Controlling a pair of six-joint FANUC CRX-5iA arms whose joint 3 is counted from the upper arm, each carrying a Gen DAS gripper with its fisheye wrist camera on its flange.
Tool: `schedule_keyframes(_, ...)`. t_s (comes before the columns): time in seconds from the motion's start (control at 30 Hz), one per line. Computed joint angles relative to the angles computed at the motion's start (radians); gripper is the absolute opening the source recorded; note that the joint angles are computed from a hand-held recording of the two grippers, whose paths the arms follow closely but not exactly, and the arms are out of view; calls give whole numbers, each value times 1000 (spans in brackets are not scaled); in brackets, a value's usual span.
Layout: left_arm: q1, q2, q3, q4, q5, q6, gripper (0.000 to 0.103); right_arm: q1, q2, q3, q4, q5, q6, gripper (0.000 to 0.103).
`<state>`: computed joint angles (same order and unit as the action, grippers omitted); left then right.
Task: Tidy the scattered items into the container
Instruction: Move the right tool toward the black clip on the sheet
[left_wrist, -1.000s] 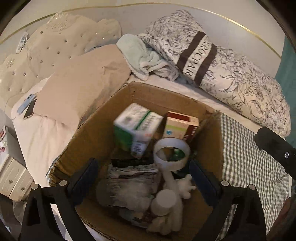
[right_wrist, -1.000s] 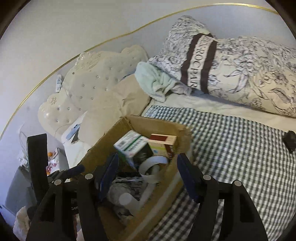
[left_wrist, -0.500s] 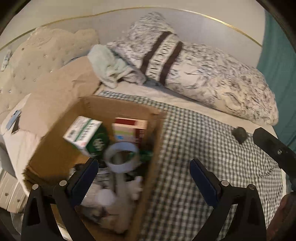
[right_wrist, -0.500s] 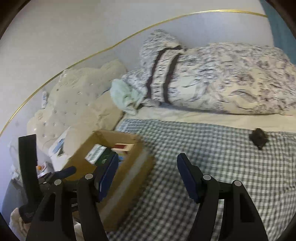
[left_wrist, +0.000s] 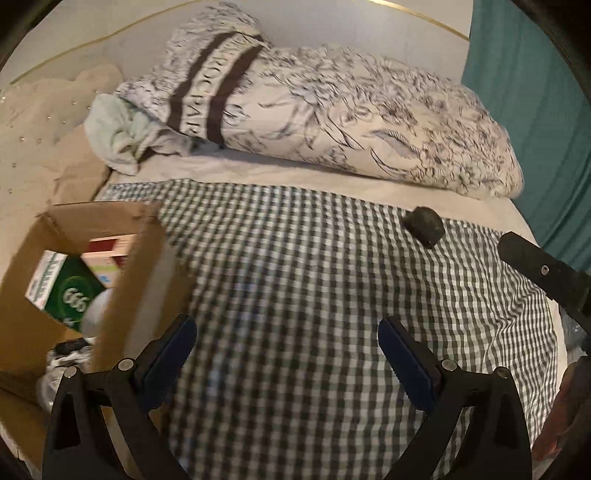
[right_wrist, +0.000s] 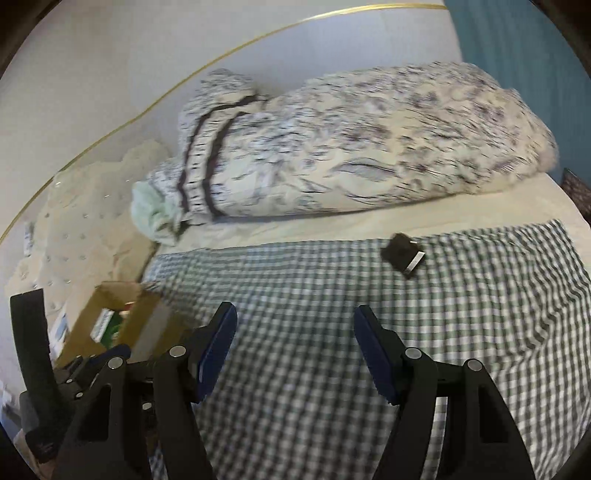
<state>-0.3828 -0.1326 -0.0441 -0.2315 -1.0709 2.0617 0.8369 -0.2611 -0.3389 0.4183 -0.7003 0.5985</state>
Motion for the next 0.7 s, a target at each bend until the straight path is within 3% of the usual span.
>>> schedule_keyframes(0.37,31,119,11,40,63,-1,101,-112,92,-1,34,-17,3,66)
schedule_keyframes(0.7,118,219,0,132,128,-35,101,-197,337,143,99,-63,76,66)
